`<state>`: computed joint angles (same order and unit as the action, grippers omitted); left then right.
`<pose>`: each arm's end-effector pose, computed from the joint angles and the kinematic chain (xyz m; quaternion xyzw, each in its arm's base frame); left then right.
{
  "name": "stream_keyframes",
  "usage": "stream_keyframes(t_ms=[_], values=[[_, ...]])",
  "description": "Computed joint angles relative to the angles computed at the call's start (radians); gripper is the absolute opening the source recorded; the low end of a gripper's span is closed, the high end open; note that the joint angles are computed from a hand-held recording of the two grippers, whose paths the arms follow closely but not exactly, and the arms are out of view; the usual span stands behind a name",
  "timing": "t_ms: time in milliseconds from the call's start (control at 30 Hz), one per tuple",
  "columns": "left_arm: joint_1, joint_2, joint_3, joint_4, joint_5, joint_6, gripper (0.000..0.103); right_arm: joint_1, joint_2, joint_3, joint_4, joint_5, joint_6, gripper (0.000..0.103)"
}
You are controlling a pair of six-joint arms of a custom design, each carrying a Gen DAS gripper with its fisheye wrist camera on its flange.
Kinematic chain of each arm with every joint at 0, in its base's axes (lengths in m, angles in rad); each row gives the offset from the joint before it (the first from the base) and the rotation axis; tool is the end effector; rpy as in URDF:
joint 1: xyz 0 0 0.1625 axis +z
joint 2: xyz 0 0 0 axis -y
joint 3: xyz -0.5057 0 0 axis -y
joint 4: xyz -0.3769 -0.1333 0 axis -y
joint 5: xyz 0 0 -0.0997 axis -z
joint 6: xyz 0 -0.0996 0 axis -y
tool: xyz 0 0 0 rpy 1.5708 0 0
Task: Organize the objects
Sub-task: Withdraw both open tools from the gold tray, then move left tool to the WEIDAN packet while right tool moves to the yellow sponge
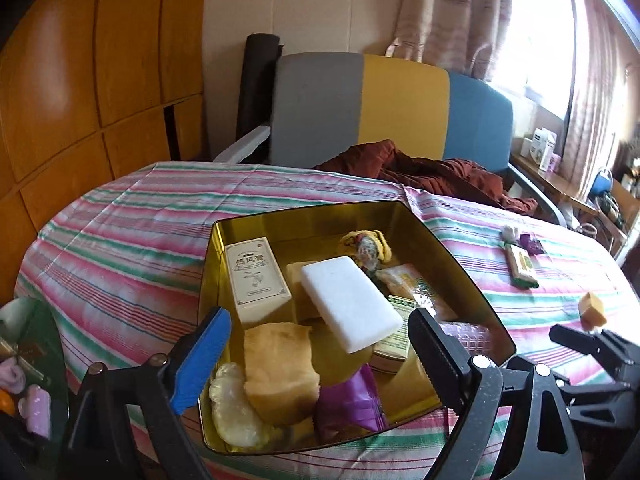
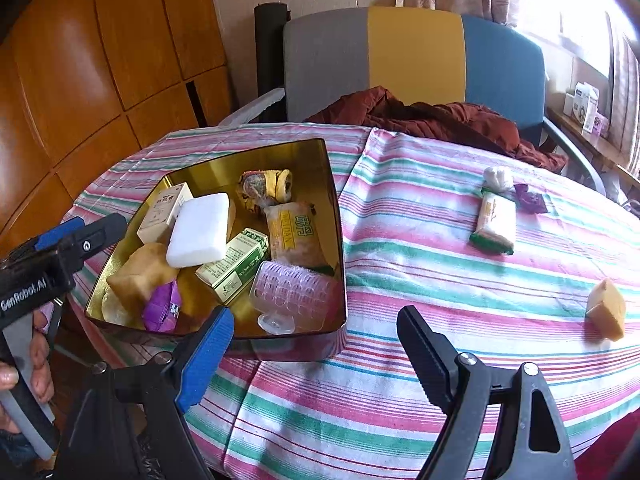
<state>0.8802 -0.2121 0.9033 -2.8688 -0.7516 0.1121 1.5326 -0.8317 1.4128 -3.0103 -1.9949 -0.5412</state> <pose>-0.4179 -0.8292 0.0297 0.2325 0.8523 -0.3711 0.2861 0.0621 -0.7925 0.3455 0.1364 -0.8828 0.3352 0.2996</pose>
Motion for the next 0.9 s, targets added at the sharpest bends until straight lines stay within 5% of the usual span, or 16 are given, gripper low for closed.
stream_keyframes(t_ms=[467,900], values=[[-0.006,0.000,0.008,0.037,-0.027,-0.007,0.094,-0.010,0.001,-0.045,-0.052,-0.032,-0.009,0.096],[0.008,0.007,-0.037,0.136,-0.085,-0.056,0.094,-0.069,-0.018,-0.190,0.050,-0.177,0.090,0.103]])
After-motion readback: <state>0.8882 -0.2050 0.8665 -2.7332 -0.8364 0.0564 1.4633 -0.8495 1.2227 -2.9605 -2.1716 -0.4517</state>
